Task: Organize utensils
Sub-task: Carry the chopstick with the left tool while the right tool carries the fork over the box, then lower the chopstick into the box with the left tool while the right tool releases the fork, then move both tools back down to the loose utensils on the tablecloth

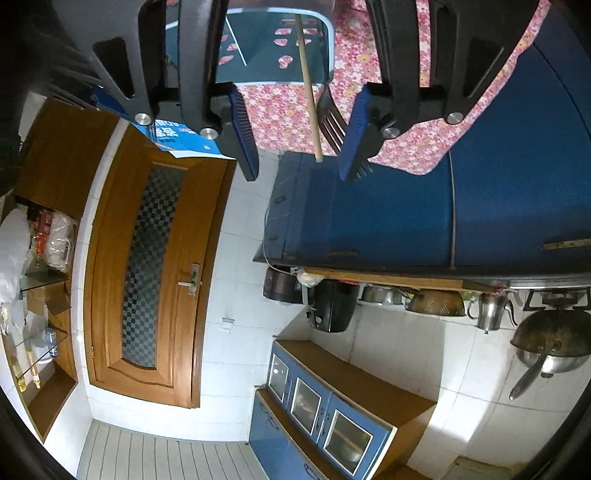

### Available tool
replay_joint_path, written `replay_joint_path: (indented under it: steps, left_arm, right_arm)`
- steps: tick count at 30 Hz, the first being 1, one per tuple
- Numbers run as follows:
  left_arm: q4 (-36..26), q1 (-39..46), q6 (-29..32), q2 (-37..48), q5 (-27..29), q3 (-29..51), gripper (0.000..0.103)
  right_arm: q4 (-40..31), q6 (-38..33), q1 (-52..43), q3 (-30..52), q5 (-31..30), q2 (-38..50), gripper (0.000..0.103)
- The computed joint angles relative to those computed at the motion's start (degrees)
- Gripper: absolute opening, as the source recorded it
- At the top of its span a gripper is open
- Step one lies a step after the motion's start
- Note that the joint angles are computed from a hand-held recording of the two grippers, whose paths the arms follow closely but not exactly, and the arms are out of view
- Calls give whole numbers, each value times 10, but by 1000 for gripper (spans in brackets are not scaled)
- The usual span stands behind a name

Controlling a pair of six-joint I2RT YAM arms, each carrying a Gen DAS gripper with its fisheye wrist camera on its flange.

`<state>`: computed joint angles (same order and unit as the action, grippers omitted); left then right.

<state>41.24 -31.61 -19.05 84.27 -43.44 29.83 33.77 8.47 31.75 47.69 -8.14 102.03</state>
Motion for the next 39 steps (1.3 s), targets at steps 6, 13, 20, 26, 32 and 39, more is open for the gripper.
replay_joint_path:
  steps: [6,13,20,26,32,39]
  left_arm:
    - [-74,-4,-24,-26,15,11,49]
    - [-148,-11,-70,-79,40,7,51]
    - [-241,-32,-100,-149,56,2,51]
    - [-330,-76,-119,-201,30,6,51]
    - [-413,-152,-149,-226,-28,11,52]
    - [-508,-216,-224,-233,-55,18,53]
  right_arm:
    - [4,8,0,-13,-3,-17,45]
    - [-6,26,-7,-46,-20,-62,49]
    - [-59,30,-6,-85,-12,-132,52]
    - [-95,40,-8,-130,-18,-194,55]
    - [-129,42,-4,-166,-15,-247,55]
    - [-166,49,9,-207,-5,-294,55]
